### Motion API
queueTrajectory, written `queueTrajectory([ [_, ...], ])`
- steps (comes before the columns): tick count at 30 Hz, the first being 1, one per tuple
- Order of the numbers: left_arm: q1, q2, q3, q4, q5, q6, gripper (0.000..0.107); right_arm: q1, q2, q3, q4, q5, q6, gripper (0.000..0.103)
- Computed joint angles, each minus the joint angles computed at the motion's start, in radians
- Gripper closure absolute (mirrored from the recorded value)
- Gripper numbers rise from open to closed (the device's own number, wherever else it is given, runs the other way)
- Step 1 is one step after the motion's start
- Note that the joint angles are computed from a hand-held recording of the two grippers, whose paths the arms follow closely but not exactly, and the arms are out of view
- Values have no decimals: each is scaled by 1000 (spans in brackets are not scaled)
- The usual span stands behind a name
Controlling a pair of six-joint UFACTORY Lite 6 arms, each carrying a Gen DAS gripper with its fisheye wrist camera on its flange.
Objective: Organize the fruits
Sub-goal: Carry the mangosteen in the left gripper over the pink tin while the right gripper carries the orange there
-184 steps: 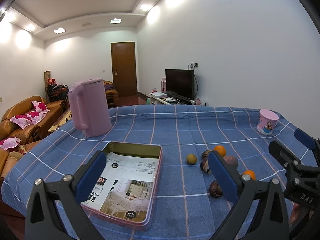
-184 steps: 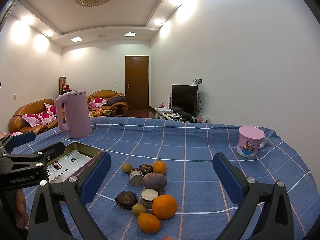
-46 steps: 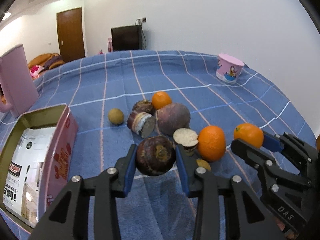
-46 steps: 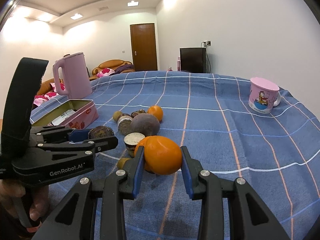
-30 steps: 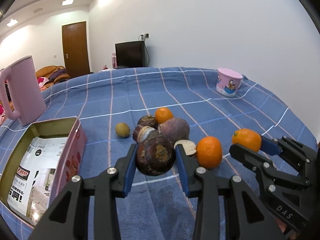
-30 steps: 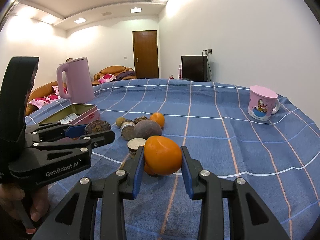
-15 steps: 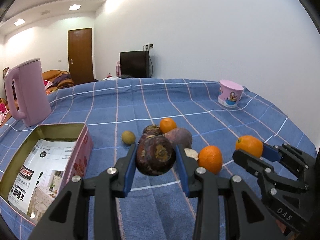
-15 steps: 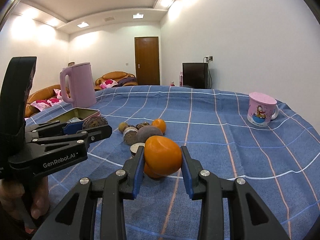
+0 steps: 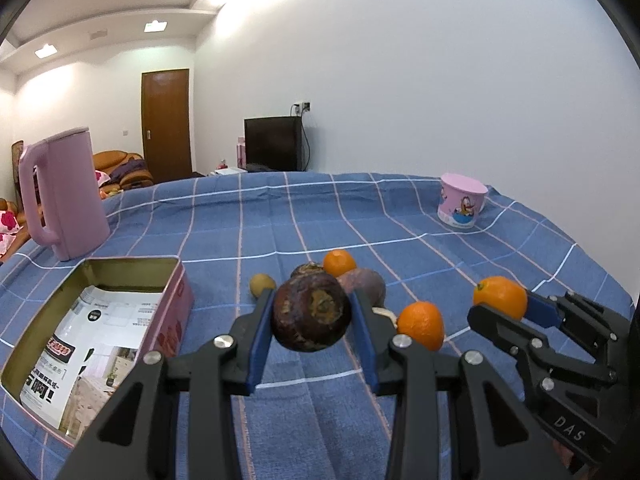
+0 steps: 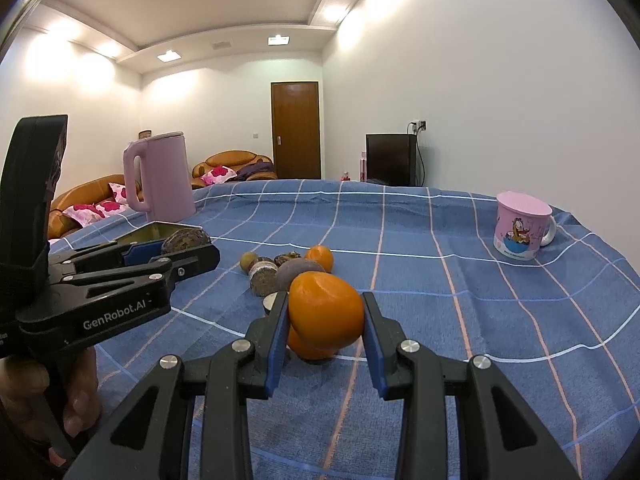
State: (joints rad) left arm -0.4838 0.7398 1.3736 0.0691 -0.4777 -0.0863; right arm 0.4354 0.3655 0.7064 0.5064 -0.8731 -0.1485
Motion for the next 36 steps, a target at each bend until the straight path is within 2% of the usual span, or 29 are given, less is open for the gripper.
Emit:
queueTrajectory([
  [23, -14, -51, -97, -84, -131, 77, 68, 21, -12, -43, -9, -84, 0, 67],
  [31, -1, -66, -109, -82, -130, 71, 68, 11, -24, -40, -16, -65, 1, 67],
  [36, 18, -96, -121, -125, -109, 109, 68, 17, -46, 0, -5, 1, -39, 67],
])
